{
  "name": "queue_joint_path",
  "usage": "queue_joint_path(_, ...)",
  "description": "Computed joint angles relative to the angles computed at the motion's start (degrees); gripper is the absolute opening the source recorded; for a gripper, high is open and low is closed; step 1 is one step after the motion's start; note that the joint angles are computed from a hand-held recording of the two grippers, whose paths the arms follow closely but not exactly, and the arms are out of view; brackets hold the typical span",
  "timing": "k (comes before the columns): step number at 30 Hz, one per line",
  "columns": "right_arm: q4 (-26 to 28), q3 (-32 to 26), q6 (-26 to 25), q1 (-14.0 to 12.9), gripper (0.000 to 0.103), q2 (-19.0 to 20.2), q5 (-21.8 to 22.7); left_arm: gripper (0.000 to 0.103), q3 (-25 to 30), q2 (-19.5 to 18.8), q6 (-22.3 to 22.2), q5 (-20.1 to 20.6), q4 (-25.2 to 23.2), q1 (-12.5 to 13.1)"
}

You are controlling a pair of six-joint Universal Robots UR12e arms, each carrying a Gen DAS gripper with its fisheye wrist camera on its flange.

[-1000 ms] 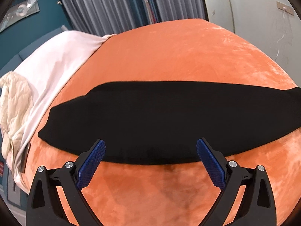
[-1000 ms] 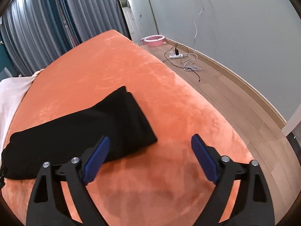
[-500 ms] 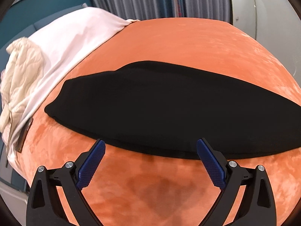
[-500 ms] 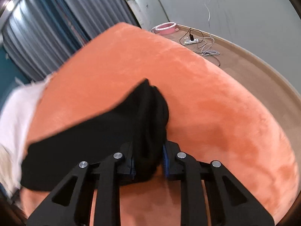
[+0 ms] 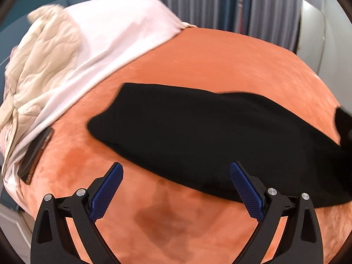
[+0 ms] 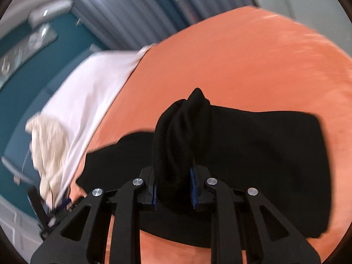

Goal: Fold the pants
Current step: 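Grasp the leg end with the right gripper and fold it toward the waistband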

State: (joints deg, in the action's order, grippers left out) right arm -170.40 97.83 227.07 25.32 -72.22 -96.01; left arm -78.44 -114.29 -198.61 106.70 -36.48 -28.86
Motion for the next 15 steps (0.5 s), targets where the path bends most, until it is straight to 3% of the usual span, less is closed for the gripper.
queue_joint_path(7, 12.0, -11.2, -2.8, 3.1, 0.02, 7.9, 0.1, 0.096, -2.7, 1.3, -1.6, -2.5, 2.0, 4.8)
queue_joint_path(15, 18.9, -14.6, -6.2, 4.8, 0.02, 10.3, -4.5, 0.096, -3.9, 1.1, -8.0, -9.9, 1.5, 8.8)
